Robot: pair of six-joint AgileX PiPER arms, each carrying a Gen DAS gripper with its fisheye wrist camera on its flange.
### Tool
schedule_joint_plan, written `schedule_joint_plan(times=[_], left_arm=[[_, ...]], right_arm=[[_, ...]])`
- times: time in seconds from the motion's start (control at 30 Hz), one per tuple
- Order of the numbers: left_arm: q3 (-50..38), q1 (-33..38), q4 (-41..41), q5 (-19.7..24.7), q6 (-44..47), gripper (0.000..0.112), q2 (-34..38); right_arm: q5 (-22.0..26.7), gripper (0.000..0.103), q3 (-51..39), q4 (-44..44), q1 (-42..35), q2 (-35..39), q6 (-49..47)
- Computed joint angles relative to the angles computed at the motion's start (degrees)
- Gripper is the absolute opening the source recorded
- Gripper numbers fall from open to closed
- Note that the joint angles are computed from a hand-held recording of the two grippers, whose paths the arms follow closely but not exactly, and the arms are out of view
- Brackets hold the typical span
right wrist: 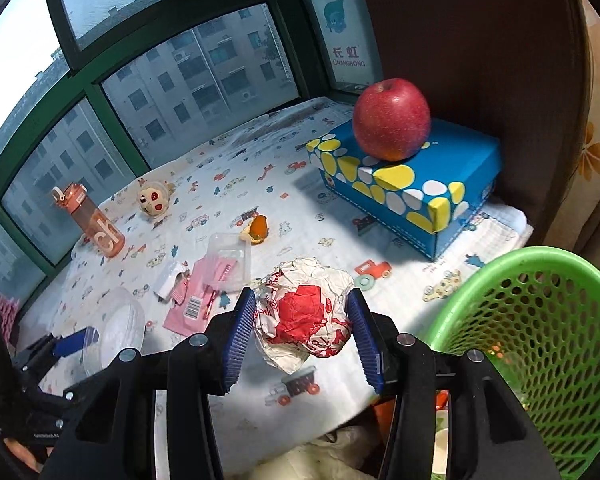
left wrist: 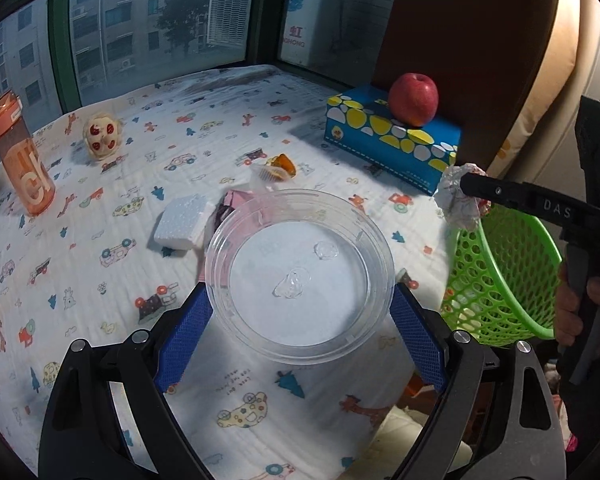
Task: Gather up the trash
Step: 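Carry the wrapped bun into the green basket and open the right tool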
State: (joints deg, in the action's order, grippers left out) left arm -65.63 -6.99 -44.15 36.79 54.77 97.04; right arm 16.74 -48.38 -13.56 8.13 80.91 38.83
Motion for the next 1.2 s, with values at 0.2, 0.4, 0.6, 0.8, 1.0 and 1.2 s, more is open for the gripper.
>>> schedule_joint_plan(times=[0.2, 0.4, 0.6, 0.8, 1.0, 1.2], left_arm=[[0.7, -4.7, 1.2, -0.5, -2.7, 0.087, -2.4], [0.0, -9.2, 3.8, -0.7, -6.8, 0.087, -3.4], [-1.1, -14.0, 6.2, -1.1, -10.2, 0.087, -3.9], [-3.1, -18.3, 8.9, -1.2, -13.7, 0.087, -2.8], [-5.1, -22.3, 11.7, -1.5, -16.7, 0.087, -1.5], [-7.7, -26.0, 13.1, -1.3, -19.1, 0.087, 0.2]], right_arm=[[3.1, 0.047, 7.3, -10.6, 0.2, -9.2, 9.5], [5.2, 0.047, 12.1, -6.7, -5.1, -16.6, 3.9], [6.1, 0.049, 16.0, 2.7, -14.3, -21.8, -8.0], [6.5, 0.050, 18.8, 13.3, -24.4, -24.6, -22.3], [6.9, 0.053, 20.7, 22.3, -32.3, -26.2, -34.1], [9.3, 0.059, 22.2, 30.5, -39.7, -29.1, -45.2]])
